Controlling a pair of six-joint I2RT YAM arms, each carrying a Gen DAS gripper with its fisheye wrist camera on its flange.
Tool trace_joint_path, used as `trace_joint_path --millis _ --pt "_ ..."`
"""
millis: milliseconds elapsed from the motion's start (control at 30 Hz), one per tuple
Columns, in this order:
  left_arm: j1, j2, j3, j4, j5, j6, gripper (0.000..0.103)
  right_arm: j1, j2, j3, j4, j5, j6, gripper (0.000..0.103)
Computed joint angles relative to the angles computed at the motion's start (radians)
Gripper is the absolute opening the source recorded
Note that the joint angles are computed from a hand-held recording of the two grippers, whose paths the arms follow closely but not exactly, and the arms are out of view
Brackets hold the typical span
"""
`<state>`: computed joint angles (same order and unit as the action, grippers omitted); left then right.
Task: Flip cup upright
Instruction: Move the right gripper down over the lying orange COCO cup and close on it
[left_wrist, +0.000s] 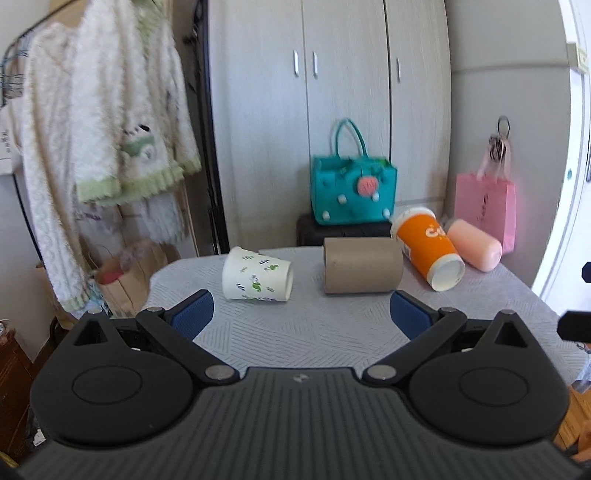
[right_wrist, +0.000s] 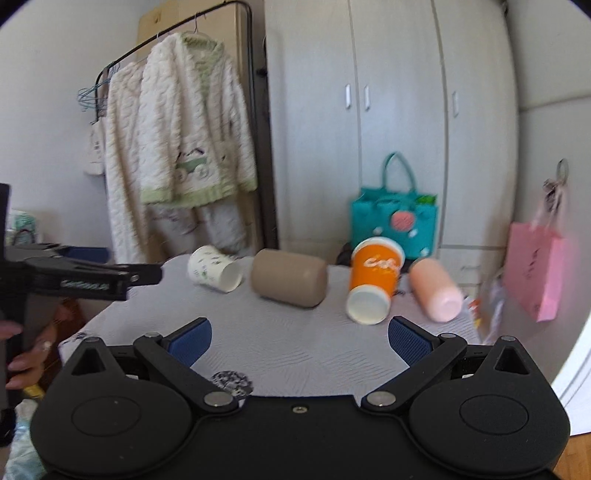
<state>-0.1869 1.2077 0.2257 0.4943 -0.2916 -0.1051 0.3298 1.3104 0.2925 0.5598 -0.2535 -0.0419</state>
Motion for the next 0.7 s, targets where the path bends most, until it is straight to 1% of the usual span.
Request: trace_joint_path --millis 100,167,267,333,467,533,600,700 --pt "0.032 0.082 0.117 -0.085 0.067 0.018 0.103 -0.043 0.049 0.103 -0.127 -0.077 -0.022 0.103" --pt "0.051 0.143 0.190 -0.124 0.115 0.020 0.103 -0.060 0.089 0.162 -0.183 -0.107 -0.045 0.103" --pt "0.054 0.240 0.298 -0.173 0.171 0.021 0.103 -0.072 0.170 0.271 -0.266 -0.127 -0.085 0.103" --pt "0.063 0.313 0.378 -0.206 0.232 0.015 0.103 -0.087 0.230 0.354 -0.330 -0.141 -0.113 0.103" --pt "0.054 0.465 0.545 -0.259 0.293 -0.011 0.103 -0.101 0.379 0.536 -0.442 -0.149 -0.152 0.103" --pt "0.050 0.545 0.648 -0.305 0.338 -0.001 0.103 -0.110 0.456 0.638 -0.508 -0.159 -0.169 0.103" --pt "0.041 0.606 0.731 -0.344 0.342 -0.013 0.103 -0.115 0.528 0.736 -0.570 -0.161 -0.175 0.102" --pt "0.029 0.650 0.791 -0.353 0.334 0.004 0.103 -0.128 0.631 0.880 -0.658 -0.169 -0.175 0.099"
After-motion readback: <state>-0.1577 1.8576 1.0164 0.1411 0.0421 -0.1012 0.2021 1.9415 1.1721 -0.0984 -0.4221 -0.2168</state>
